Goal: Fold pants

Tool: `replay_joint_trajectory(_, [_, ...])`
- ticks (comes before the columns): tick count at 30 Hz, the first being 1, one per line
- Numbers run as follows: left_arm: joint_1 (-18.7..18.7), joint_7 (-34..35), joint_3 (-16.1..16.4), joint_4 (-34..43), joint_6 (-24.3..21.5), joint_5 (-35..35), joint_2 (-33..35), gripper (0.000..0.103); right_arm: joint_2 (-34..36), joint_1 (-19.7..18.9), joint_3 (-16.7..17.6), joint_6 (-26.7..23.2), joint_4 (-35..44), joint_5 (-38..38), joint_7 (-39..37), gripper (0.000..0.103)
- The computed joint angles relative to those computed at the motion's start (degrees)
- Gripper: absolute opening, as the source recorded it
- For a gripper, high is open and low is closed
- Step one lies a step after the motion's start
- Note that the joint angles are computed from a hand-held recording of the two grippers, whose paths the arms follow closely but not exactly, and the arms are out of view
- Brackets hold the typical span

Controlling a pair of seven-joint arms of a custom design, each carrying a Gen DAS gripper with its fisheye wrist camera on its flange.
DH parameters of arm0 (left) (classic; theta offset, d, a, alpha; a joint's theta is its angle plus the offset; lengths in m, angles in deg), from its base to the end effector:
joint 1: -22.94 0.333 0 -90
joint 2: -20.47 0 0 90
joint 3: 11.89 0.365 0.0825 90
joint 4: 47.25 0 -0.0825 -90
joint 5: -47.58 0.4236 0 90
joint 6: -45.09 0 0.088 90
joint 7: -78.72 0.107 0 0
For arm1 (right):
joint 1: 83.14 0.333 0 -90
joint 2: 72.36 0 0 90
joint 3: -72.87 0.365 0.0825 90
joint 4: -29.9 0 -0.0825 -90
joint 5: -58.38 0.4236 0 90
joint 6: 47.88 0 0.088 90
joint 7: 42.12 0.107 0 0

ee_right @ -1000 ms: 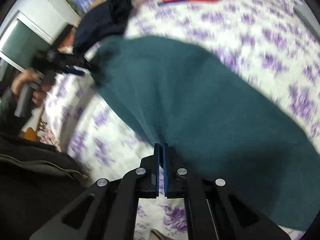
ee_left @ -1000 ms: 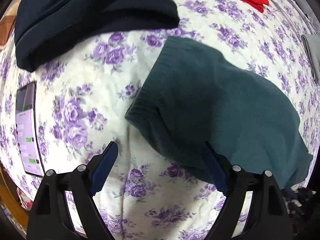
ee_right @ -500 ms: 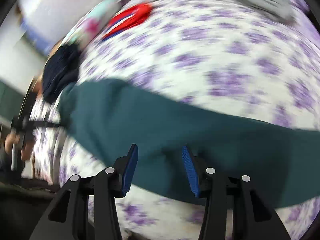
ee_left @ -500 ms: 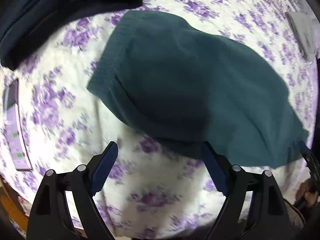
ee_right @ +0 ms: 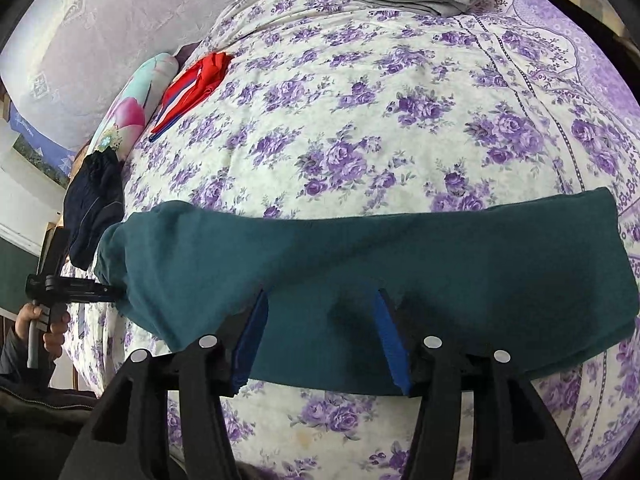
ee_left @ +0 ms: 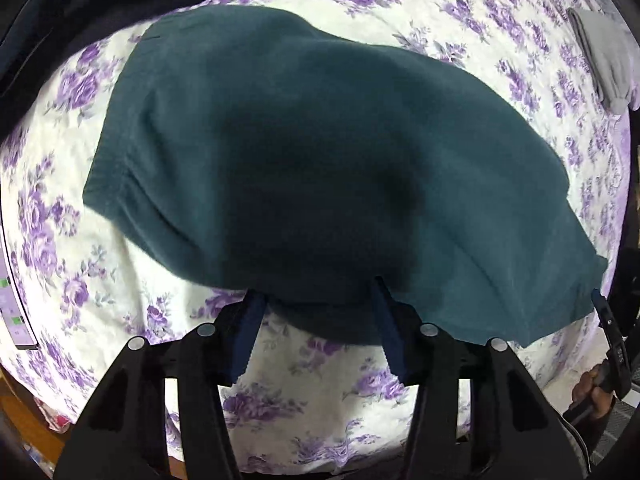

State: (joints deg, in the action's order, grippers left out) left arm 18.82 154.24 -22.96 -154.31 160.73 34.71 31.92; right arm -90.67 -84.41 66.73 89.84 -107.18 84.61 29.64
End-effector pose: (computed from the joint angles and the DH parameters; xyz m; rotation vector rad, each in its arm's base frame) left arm 0.6235 -0.1761 0.4374 2.1506 -1.9595 0.1147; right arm 0.4892 -0.0636 0.5010 -1.7679 1.9592 -0.0788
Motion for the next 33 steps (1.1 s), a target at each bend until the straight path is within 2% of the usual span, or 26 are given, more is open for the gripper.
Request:
replay_joint_trajectory(4, [-0.5,0.0,-0.3,3.0,-2.0,1.3,1.8,0.051,-0.1,0.0,-0.1,-0.5,0.0,-0.1,-0.2,0.056])
replay_joint_trajectory(11, [0.3,1.1,-0.1,2.2,-0.8,-0.2,0.5,0.051,1.0,0.5,-0.1,-0.3,0.7,0.8,-0.9,0.056])
replay_joint_trajectory(15, [1.2,0.2,0.2,5.1,-2.5,-1.7,3.8,0.051,1.7,0.9,0.1,-1.0,1.8,1.1,-1.9,0.056])
replay_joint_trajectory(20, [2.2,0.0,0.5,4.1,-1.0,-1.3,3.2,0.033,2.1,0.9,0.3,-1.2,2.6,0.6,-2.0,0.057])
replay_joint_trajectory(24, [3.2,0.4,0.7,3.8,-0.8,-3.0,2.7,0.032,2.4,0.9,0.4,-1.1,2.7,0.7,-1.7,0.057])
replay_joint_trajectory(25, [3.2,0.3,0.7,3.9,-0.6,-2.8,2.9,0.029,2.5,1.0,0.5,-1.1,2.7,0.8,-1.7,0.057])
replay_joint_trajectory(28, [3.3,0.7,1.1,2.6,0.8,-1.0,2.1,0.001,2.7,1.2,0.6,-1.2,2.8,0.8,-1.8,0.057])
replay_joint_trajectory(33, [2.5,-2.0,1.0,2.0,1.7,1.3,2.9,0.0,2.5,1.3,0.7,-1.1,2.7,0.6,-2.0,0.058])
